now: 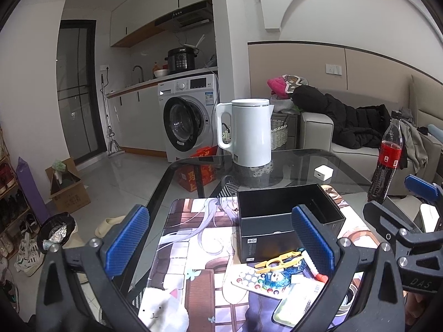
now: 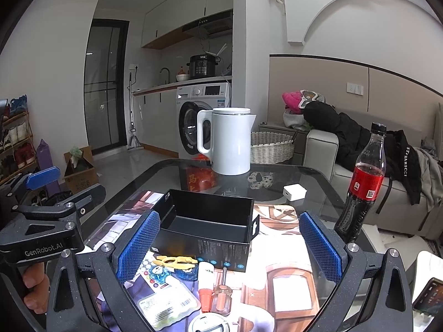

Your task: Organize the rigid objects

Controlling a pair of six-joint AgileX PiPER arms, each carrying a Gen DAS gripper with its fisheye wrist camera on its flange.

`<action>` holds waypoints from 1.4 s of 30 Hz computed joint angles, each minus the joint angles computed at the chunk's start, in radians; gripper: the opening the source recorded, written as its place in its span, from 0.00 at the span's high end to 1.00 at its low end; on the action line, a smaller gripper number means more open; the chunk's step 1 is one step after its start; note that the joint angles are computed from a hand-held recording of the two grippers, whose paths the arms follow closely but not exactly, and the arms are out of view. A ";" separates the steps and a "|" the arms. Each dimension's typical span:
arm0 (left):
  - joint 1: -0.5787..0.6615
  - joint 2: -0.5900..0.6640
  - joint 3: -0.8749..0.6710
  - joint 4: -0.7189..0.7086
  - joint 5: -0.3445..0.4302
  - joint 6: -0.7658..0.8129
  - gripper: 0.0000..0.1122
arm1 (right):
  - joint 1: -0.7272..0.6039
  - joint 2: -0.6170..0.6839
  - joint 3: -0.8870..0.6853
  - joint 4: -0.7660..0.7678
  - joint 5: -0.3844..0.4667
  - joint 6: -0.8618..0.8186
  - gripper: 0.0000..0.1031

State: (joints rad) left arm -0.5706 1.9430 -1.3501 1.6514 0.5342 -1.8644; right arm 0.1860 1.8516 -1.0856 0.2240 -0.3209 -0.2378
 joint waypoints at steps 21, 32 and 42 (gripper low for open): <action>0.002 -0.005 0.007 0.012 -0.005 -0.012 0.08 | 0.002 0.004 -0.005 0.015 0.004 -0.011 0.00; 0.007 -0.012 0.008 0.014 -0.014 -0.005 0.08 | 0.001 0.006 -0.006 0.013 0.001 -0.010 0.00; 0.006 0.000 -0.009 0.009 -0.014 0.018 0.08 | 0.002 0.009 -0.012 0.016 0.008 -0.012 0.00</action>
State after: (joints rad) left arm -0.5649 1.9429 -1.3587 1.6606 0.5198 -1.8465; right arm 0.1877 1.8606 -1.0978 0.2396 -0.3129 -0.2503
